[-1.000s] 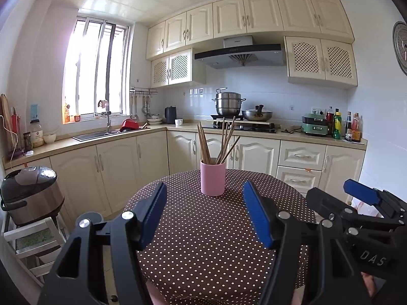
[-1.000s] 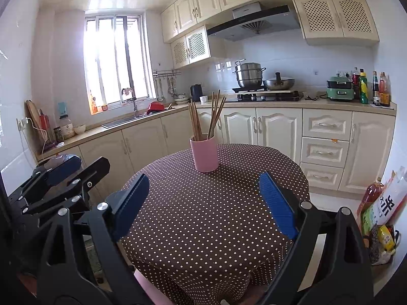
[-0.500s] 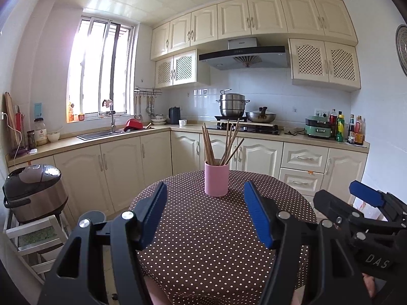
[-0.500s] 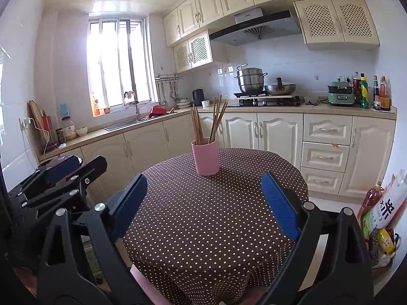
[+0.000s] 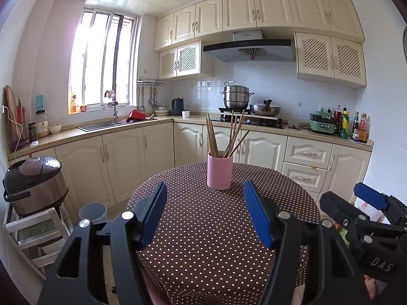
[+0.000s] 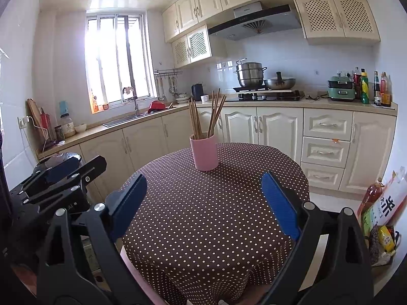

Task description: Organize utensils

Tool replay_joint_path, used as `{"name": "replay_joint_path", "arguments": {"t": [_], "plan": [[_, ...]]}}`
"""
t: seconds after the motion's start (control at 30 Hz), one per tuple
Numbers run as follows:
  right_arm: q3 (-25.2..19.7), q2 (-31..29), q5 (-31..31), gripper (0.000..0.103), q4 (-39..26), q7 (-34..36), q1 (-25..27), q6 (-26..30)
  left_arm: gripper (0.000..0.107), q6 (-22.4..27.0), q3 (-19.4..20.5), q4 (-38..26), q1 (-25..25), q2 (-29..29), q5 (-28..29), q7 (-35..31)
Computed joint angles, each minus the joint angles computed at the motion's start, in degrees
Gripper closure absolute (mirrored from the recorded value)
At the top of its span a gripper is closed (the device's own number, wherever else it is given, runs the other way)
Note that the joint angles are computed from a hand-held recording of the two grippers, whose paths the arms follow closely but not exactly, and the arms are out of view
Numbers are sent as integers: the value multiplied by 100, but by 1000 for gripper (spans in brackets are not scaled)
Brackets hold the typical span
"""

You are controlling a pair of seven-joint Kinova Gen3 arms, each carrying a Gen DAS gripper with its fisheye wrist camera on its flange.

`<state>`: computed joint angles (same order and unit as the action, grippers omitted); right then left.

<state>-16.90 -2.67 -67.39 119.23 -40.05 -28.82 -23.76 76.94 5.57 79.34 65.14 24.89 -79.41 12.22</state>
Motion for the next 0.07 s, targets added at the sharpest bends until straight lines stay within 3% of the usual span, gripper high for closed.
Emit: {"name": "replay_joint_path", "arguments": {"t": [0.07], "plan": [[-5,27,-107,13,-41,114,-3,-13,45,-15,-2,-27,-15,9,2,-35]]}}
